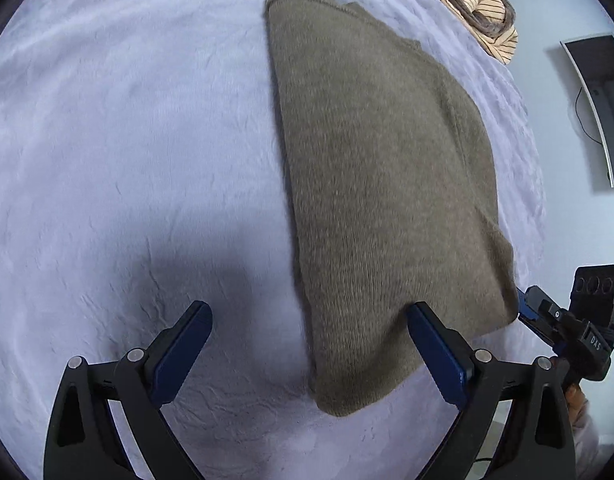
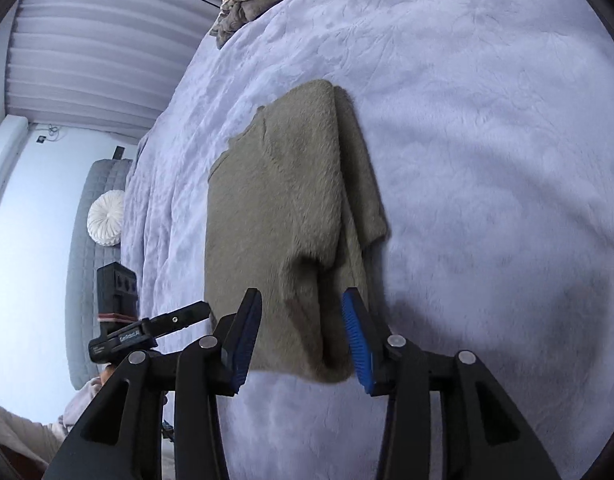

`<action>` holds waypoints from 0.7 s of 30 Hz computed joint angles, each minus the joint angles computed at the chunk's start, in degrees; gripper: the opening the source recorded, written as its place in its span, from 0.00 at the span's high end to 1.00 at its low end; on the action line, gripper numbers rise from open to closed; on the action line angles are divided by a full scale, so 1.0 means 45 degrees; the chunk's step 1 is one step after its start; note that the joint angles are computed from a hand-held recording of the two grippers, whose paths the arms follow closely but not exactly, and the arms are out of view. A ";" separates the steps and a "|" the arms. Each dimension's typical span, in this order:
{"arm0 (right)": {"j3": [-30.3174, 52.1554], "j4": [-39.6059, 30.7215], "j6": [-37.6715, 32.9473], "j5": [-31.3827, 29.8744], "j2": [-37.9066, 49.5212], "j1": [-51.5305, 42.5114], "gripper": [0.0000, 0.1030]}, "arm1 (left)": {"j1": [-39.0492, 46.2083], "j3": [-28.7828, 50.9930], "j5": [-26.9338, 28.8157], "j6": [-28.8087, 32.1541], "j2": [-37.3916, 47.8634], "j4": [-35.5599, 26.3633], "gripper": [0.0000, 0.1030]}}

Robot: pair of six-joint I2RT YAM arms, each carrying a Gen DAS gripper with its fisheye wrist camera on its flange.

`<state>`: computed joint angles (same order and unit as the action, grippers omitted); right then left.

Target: Fold small clothes

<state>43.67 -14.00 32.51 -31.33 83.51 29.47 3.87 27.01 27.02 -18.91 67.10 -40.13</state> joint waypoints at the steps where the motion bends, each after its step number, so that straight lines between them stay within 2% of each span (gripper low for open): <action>1: 0.0172 -0.0317 -0.0353 0.0415 0.0091 0.0301 0.56 | -0.0499 -0.0241 -0.0160 -0.0503 -0.0150 0.0252 0.06; 2: 0.0438 -0.0686 -0.0631 0.0908 0.0324 0.0554 0.61 | -0.1070 -0.0341 -0.0484 -0.0862 -0.0271 0.0410 0.10; 3: 0.0900 -0.1083 -0.0784 0.1421 0.0779 0.0880 0.74 | -0.1616 -0.0364 -0.0819 -0.1104 -0.0301 0.0508 0.18; 4: 0.1124 -0.1189 -0.0711 0.1523 0.1027 0.0995 0.94 | -0.2355 -0.0382 -0.1411 -0.1340 -0.0377 0.0536 0.19; 6: 0.0719 -0.0635 -0.0207 0.1343 0.0792 0.0890 0.94 | -0.3170 -0.0478 -0.2107 -0.1521 -0.0692 0.0546 0.19; 10: -0.0594 0.0095 0.0589 0.1351 0.0830 0.0155 0.94 | -0.3699 -0.1062 -0.2282 -0.1752 -0.1429 0.0591 0.19; 13: -0.1858 0.1338 0.1946 0.0299 0.1082 -0.0935 0.90 | -0.4331 -0.1154 -0.2651 -0.2149 -0.1933 0.0284 0.19; 14: -0.2027 0.1353 0.2131 0.0321 0.0813 -0.1025 0.90 | -0.4543 -0.1161 -0.2796 -0.2305 -0.2065 0.0208 0.19; 17: -0.1361 -0.0634 0.1219 0.2272 -0.0256 -0.0345 0.87 | -0.4413 -0.1085 -0.2753 -0.2471 -0.2119 0.0090 0.19; 21: -0.0926 -0.0684 0.0893 0.1911 -0.1431 0.0005 0.86 | -0.4303 -0.0593 -0.3022 -0.2625 -0.1952 -0.0412 0.19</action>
